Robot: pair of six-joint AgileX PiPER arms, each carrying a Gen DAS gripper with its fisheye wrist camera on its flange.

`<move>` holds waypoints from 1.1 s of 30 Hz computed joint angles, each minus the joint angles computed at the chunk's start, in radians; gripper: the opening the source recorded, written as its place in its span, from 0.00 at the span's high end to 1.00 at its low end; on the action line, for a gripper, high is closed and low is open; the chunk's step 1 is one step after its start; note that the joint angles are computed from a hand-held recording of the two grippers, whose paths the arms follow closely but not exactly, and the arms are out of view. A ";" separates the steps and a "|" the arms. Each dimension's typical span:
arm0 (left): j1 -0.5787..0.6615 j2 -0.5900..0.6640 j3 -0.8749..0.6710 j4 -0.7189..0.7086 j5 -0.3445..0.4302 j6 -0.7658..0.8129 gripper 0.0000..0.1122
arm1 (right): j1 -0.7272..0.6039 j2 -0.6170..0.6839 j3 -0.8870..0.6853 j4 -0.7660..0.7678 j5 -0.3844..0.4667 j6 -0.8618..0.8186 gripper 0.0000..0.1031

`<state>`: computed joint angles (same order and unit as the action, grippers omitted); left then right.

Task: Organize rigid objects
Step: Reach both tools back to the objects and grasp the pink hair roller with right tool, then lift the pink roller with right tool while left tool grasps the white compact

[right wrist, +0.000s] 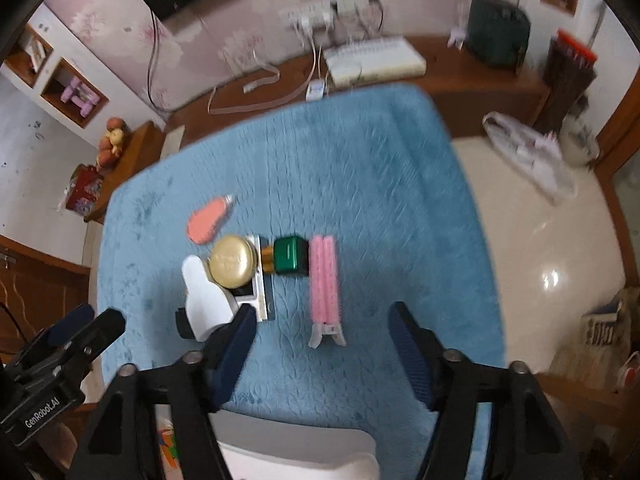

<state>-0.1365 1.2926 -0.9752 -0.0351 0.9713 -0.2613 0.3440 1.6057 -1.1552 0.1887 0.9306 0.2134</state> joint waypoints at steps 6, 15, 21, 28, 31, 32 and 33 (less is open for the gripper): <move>-0.010 0.126 0.001 -0.012 -0.074 -0.056 0.29 | 0.010 0.128 0.009 0.039 -0.039 -0.009 0.46; -0.036 0.262 -0.021 -0.015 -0.104 -0.101 0.29 | 0.008 0.247 -0.009 0.062 -0.053 -0.032 0.62; -0.048 0.313 -0.028 -0.010 -0.101 -0.117 0.29 | 0.013 0.240 0.004 0.053 -0.069 -0.045 0.71; -0.088 0.365 -0.054 0.026 -0.076 -0.178 0.29 | -0.005 0.217 0.041 0.080 -0.085 -0.081 0.71; -0.099 0.386 -0.062 0.040 -0.070 -0.203 0.29 | -0.003 0.219 0.045 0.086 -0.093 -0.085 0.71; -0.103 0.394 -0.065 0.049 -0.065 -0.214 0.30 | -0.007 0.223 0.039 0.087 -0.090 -0.087 0.71; -0.109 0.401 -0.065 0.058 -0.063 -0.224 0.34 | -0.010 0.225 0.038 0.089 -0.091 -0.092 0.71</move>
<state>-0.2455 1.6940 -1.0406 0.0229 0.9082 -0.4854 0.3345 1.8303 -1.1168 0.2781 0.8395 0.1218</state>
